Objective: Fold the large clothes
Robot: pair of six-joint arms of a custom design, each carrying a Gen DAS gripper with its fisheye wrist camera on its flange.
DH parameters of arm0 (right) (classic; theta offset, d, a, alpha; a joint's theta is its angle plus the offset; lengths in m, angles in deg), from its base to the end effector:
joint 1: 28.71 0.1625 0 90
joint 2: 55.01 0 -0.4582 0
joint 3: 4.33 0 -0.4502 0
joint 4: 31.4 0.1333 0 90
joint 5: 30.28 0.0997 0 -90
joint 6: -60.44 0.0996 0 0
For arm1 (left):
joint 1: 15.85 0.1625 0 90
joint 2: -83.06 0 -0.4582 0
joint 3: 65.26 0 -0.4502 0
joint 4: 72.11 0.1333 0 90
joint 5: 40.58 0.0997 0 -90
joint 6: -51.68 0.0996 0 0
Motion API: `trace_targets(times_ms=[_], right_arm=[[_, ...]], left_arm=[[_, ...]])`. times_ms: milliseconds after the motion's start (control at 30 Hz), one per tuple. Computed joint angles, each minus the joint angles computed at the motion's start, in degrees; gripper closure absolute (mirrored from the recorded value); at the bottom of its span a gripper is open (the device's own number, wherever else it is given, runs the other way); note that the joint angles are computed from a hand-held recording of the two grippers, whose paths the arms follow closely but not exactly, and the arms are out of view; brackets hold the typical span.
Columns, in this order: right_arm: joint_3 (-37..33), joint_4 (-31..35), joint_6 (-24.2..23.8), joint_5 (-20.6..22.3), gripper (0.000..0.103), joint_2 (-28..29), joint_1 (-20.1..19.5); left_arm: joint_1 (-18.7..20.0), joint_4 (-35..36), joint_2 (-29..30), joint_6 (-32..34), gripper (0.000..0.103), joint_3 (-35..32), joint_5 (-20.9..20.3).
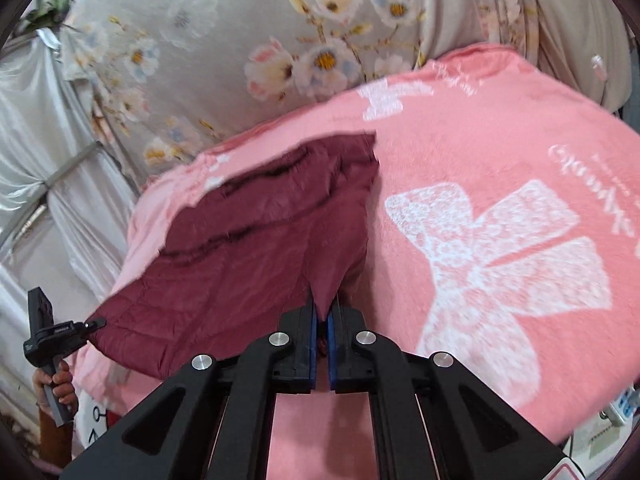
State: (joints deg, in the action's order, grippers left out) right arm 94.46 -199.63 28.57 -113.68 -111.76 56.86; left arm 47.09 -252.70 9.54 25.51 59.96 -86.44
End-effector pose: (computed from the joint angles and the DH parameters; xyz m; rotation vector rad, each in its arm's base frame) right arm 0.0884 -0.7335 0.2232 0.7408 -2.8038 0.9524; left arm -0.0613 -0.5655 0.2555 -0.3345 2.4740 -1.2289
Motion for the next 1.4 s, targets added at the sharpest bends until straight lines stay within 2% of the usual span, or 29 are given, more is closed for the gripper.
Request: trace_targets(times_ms=[33, 67, 200, 300, 367, 400, 467, 567, 633, 733, 833, 933, 1000, 1067, 1200, 1400], right_arm=[[3.0, -2.3, -1.2, 4.0, 0.100, -2.6, -0.9], [5.1, -4.1, -2.1, 6.0, 0.100, -4.3, -1.3], [9.5, -9.9, -1.4, 12.1, 0.100, -9.4, -1.3], [7.4, -10.4, 2.0, 16.0, 0.100, -8.8, -0.8], [4.4, -9.5, 4.2, 17.0, 0.100, -6.6, -0.3], [2.0, -8.6, 5.3, 16.7, 0.100, -4.9, 0.0], [-2.6, -8.1, 7.3, 13.9, 0.100, -1.0, 1.1], [-13.1, -4.8, 10.5, 8.5, 0.100, 7.4, 2.3], [-18.3, -3.0, 11.6, 5.9, 0.100, 11.5, 2.7], [-28.8, 1.3, 12.3, -0.4, 0.100, 19.8, 3.6], [-37.5, 5.2, 13.1, -5.5, 0.100, 26.6, 4.0], [-45.5, 9.1, 13.2, -9.8, 0.100, 32.7, 4.1], [-49.2, 10.7, 12.9, -12.2, 0.100, 35.5, 4.2], [-51.9, 11.6, 11.8, -14.7, 0.100, 37.9, 4.4], [-54.2, 13.2, 11.5, -17.6, 0.100, 40.1, 4.0], [-54.2, 12.1, 10.2, -20.1, 0.101, 40.9, 4.1]], left_arm=[[-1.5, -1.1, -1.0, -0.7, 0.096, 1.8, 0.5], [-4.2, -2.5, -2.7, -1.4, 0.096, 4.4, 1.9], [-13.2, -5.9, -7.7, -2.7, 0.096, 9.5, 9.9], [-17.1, -11.9, -7.7, 3.3, 0.096, 8.5, 13.8], [-17.2, -15.7, -5.7, 9.5, 0.096, 5.8, 15.0], [-16.8, -17.0, -4.4, 12.0, 0.096, 4.2, 15.3], [-13.6, -17.1, -1.7, 16.0, 0.096, -0.5, 13.9], [-8.7, -12.7, 2.1, 17.5, 0.096, -7.2, 13.7], [-5.8, -9.8, 5.5, 19.2, 0.096, -12.2, 15.3], [-1.3, -5.9, 11.1, 21.6, 0.096, -20.0, 17.3], [3.9, 2.5, 15.3, 17.9, 0.096, -26.9, 16.4], [7.5, 8.7, 17.8, 14.1, 0.096, -30.3, 15.2], [9.6, 12.3, 19.1, 11.2, 0.096, -31.9, 14.0], [11.0, 12.6, 20.2, 10.8, 0.095, -32.6, 13.5], [12.3, 10.6, 21.5, 12.1, 0.094, -33.1, 11.9], [13.4, 7.5, 23.8, 15.2, 0.093, -34.9, 10.3]])
